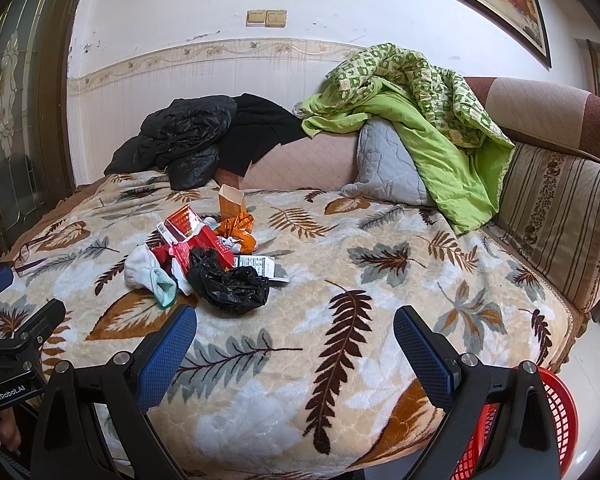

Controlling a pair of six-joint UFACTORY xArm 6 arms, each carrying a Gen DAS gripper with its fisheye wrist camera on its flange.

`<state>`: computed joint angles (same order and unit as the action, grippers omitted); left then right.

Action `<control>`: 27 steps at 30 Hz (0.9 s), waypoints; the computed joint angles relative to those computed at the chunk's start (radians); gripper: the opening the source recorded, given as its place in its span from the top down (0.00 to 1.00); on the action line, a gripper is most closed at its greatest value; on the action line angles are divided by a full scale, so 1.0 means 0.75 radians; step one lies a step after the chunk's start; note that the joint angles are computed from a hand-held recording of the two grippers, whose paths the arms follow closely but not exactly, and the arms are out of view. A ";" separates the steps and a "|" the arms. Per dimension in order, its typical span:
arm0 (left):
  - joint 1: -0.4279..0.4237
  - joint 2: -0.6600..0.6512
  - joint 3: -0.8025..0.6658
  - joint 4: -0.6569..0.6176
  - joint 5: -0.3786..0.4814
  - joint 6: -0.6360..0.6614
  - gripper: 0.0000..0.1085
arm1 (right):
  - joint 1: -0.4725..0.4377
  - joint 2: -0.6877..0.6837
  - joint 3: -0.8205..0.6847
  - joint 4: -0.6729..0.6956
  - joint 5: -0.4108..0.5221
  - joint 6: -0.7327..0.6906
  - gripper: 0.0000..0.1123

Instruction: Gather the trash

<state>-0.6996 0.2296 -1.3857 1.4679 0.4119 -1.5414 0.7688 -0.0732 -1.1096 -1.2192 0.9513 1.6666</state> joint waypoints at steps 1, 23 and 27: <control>-0.001 0.001 0.000 -0.008 0.000 0.006 0.05 | -0.001 0.000 0.000 0.003 -0.003 -0.003 0.11; 0.158 0.158 -0.088 -0.889 -0.177 0.547 0.12 | -0.332 0.593 -0.547 0.637 -0.499 -0.781 0.24; 0.172 0.215 -0.147 -1.072 -0.175 0.691 0.18 | -0.364 0.662 -0.571 0.983 -0.568 -1.010 0.78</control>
